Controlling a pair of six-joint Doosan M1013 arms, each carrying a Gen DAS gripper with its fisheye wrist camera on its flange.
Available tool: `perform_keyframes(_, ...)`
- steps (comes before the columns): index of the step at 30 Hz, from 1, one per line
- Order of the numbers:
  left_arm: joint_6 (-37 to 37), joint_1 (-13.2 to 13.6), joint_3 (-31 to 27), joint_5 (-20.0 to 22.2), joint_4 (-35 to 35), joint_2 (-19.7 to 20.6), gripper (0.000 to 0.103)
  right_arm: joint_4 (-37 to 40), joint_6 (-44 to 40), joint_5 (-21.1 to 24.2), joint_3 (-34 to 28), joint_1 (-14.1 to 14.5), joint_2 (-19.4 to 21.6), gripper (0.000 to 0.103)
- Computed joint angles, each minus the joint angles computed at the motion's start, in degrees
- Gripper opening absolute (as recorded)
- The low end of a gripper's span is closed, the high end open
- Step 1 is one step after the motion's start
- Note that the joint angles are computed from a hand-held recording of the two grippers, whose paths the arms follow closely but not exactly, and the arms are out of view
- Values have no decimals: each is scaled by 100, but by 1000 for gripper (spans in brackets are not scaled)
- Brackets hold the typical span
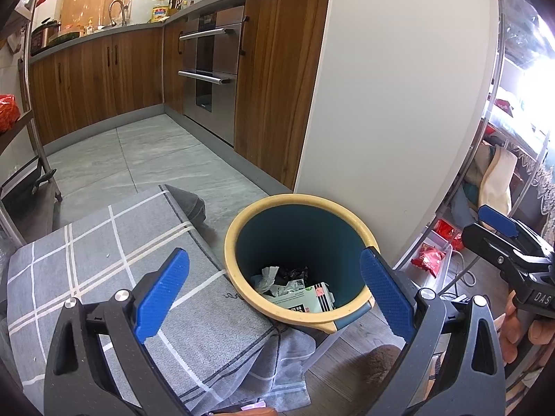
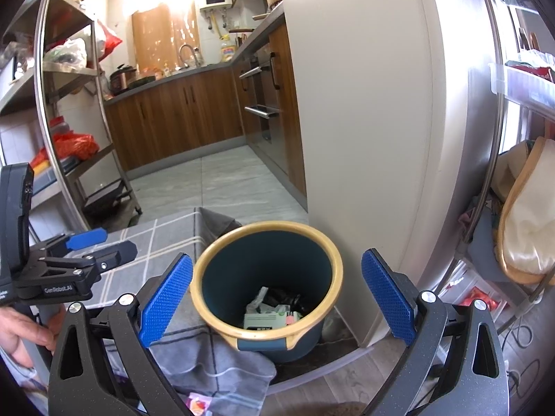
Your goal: Collect trash
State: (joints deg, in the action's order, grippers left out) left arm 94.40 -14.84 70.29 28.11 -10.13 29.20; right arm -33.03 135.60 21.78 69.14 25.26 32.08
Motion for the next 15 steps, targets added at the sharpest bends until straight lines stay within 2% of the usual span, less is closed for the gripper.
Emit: perform_keyframes(15,9,9,4,9,8,0,97,5,1,19,-7,10,3,97)
